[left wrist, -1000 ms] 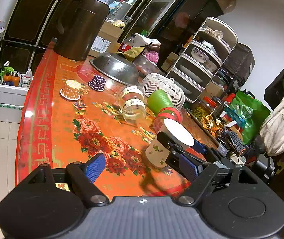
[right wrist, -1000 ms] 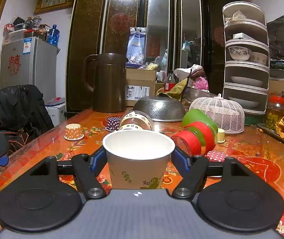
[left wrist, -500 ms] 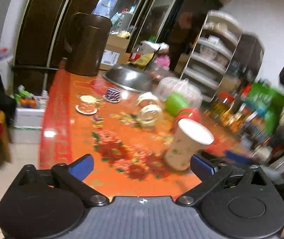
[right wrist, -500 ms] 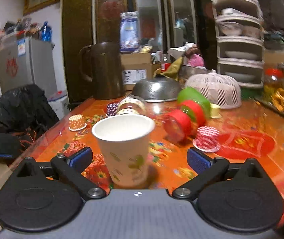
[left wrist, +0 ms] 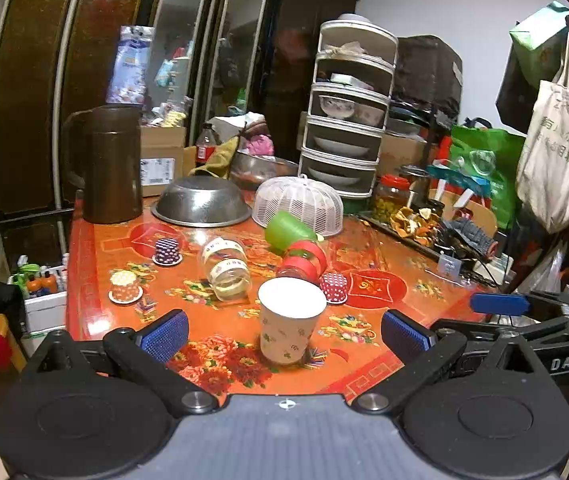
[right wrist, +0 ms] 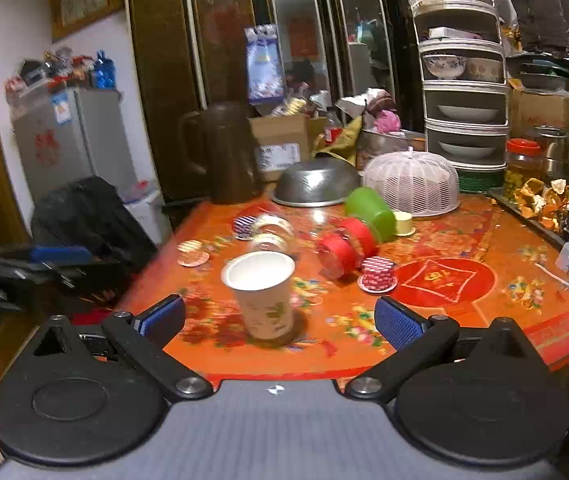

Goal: Flip cup upright

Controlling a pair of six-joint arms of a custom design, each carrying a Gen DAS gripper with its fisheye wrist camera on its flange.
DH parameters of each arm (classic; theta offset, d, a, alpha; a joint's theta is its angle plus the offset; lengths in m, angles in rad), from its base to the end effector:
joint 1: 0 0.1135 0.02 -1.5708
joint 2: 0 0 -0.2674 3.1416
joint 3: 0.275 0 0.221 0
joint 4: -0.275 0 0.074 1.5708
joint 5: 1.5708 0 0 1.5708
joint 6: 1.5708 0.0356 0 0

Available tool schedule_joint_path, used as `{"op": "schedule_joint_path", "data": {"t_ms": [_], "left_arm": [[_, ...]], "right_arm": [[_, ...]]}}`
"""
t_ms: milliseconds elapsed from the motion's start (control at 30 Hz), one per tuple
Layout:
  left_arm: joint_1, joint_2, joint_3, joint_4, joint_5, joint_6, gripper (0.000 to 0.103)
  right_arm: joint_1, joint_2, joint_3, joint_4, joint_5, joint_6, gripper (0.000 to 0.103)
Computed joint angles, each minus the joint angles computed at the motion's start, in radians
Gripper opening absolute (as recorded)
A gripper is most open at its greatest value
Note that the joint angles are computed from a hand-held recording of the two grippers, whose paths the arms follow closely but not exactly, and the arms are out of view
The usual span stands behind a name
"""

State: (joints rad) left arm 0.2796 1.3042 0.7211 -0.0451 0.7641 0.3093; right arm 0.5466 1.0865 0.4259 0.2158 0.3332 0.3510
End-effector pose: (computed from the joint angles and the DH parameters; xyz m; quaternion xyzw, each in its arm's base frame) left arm 0.2383 0.0428 0.2458 0.1815 0.8241 -0.1956 0.4996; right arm 0.1747 0.0927 0.2207 0.0067 0.8386 0.1020 0.5351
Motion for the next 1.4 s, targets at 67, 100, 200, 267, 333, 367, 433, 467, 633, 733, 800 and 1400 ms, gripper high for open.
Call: {"op": "schedule_joint_path", "data": {"t_ms": [67,100,200,267,333,367,433,467,633,733,800,1400], "left_arm": [[0.004,-0.006,0.008,-0.027,-0.003,-0.010,0.103],[0.001,0.005,0.019,-0.043,-0.014,-0.008,0.103],[-0.028,0.019,0.015,-0.017,-0.076,-0.005,0.103],[-0.038,0.027,0.010,0.008,-0.106,-0.014,0.103],[-0.050,0.048,0.023,-0.001,-0.117,-0.017,0.103],[-0.057,0.056,0.027,-0.004,-0.121,-0.019,0.103],[-0.062,0.059,0.024,-0.002,-0.126,-0.017,0.103],[-0.066,0.058,0.021,0.002,-0.132,-0.019,0.103],[-0.069,0.051,0.019,0.001,-0.142,-0.022,0.103],[-0.067,0.049,0.019,-0.002,-0.142,-0.019,0.103],[-0.071,0.051,0.023,-0.006,-0.147,-0.020,0.103],[-0.065,0.059,0.021,0.010,-0.165,-0.038,0.103]], "right_arm": [[0.033,-0.031,-0.017,-0.001,0.062,0.014,0.102],[0.023,-0.042,-0.030,0.011,0.062,0.008,0.102],[-0.062,-0.018,-0.040,0.047,-0.008,0.022,0.102],[-0.089,0.018,-0.027,0.052,-0.023,0.014,0.102],[-0.086,0.030,-0.028,0.058,-0.009,0.005,0.102],[-0.093,0.036,-0.028,0.063,-0.022,0.001,0.102],[-0.091,0.028,-0.034,0.056,-0.031,0.000,0.102],[-0.093,0.036,-0.032,0.058,-0.031,-0.004,0.102],[-0.076,0.013,-0.044,0.053,-0.014,-0.010,0.102],[-0.068,0.017,-0.040,0.056,-0.005,-0.016,0.102],[-0.064,0.022,-0.039,0.058,-0.004,-0.017,0.102],[-0.071,0.027,-0.054,0.108,-0.016,-0.033,0.102]]}}
